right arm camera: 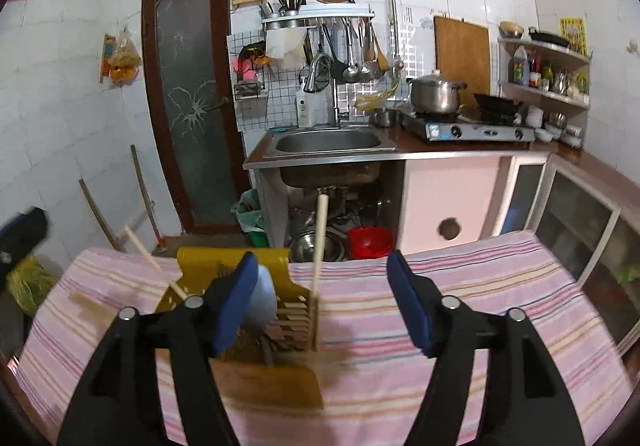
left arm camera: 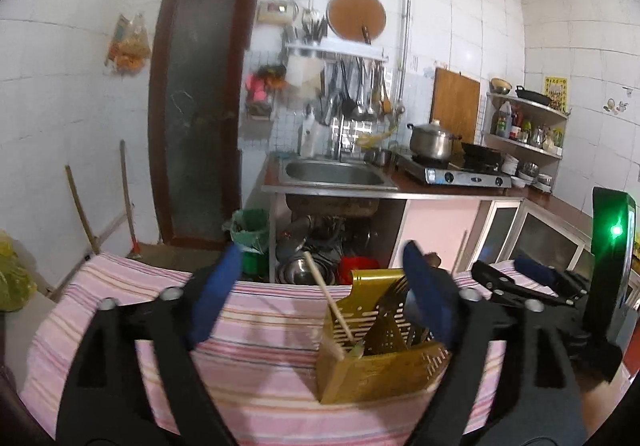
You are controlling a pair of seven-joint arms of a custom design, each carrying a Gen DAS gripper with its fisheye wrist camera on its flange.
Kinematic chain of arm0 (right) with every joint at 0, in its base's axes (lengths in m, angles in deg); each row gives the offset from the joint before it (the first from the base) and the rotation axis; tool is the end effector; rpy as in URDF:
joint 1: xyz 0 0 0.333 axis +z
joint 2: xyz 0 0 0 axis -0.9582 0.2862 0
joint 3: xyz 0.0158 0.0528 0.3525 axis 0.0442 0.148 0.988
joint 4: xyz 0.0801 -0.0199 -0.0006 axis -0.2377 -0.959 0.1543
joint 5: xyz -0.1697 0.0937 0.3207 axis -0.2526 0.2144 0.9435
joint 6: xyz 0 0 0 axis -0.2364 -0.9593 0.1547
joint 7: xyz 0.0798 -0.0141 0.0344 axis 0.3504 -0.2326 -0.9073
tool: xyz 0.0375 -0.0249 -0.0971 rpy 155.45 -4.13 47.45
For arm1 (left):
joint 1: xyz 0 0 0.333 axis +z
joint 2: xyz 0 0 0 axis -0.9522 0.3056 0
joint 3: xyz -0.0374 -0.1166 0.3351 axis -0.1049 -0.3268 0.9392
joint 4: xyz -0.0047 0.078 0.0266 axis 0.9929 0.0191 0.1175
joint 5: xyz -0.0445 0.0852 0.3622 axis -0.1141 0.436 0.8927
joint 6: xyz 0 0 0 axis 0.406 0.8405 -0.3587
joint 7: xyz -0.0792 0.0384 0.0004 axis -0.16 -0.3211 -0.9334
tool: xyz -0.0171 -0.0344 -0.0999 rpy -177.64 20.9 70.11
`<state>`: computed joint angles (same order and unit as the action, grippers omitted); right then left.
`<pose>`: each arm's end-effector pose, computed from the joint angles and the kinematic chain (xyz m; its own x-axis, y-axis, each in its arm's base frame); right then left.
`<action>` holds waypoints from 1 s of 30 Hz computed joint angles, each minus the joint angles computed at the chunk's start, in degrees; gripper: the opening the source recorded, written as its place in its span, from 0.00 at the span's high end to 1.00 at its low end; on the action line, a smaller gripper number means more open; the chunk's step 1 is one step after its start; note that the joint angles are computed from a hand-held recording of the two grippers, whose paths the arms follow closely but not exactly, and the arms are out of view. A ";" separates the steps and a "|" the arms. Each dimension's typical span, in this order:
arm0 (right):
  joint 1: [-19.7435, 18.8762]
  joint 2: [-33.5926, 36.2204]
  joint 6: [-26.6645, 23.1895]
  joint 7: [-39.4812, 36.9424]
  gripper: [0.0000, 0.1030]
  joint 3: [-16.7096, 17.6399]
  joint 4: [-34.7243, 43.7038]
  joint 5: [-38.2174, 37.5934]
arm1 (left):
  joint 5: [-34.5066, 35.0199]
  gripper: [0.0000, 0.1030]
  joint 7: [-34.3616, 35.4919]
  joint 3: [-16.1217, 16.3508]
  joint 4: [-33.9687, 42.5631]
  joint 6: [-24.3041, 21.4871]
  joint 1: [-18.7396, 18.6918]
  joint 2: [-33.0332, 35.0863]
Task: Organize utensils
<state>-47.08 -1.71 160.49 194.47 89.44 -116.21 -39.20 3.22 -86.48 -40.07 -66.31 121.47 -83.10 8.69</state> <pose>0.5397 0.3336 0.6690 0.3003 -0.9521 -0.0586 -0.4339 -0.0816 -0.8973 0.4421 -0.2841 0.6859 0.2416 -0.9648 0.1035 -0.2733 -0.1700 -0.9468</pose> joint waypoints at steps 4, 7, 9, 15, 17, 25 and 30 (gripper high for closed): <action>-1.38 -7.75 0.11 2.85 0.14 0.78 -7.81 -4.54 | -1.96 0.05 -0.48 -1.87 -4.93 -2.50 -0.47 -6.63; -4.10 -14.61 1.61 6.94 0.07 2.78 -15.66 -7.99 | -5.09 0.05 -0.69 -3.49 -9.43 -3.23 -0.52 -11.48; -6.91 -18.93 3.70 11.43 0.04 4.99 -21.03 -11.90 | -7.82 0.05 -1.64 -4.73 -13.14 -3.03 -0.64 -14.62; -16.54 -28.66 7.21 20.93 0.04 14.40 -33.71 -20.64 | -13.58 0.05 -2.18 -10.10 -21.19 -4.98 -0.50 -20.30; -20.49 -31.18 9.34 24.34 0.04 17.96 -36.92 -22.68 | -15.20 0.05 -2.64 -12.16 -23.23 -6.50 -0.77 -21.32; -36.64 -41.32 21.55 33.04 0.04 29.63 -47.10 -23.46 | -16.22 0.05 -5.61 -18.69 -26.37 -11.95 -1.94 -21.76; -46.48 -47.35 30.33 31.96 0.04 35.96 -51.06 -17.84 | -12.24 0.05 -11.03 -23.61 -26.17 -19.70 -2.07 -19.98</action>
<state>-93.57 -49.07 190.82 226.43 125.39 -167.28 -57.04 -9.03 -97.52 -63.68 -92.47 101.77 -85.16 -11.30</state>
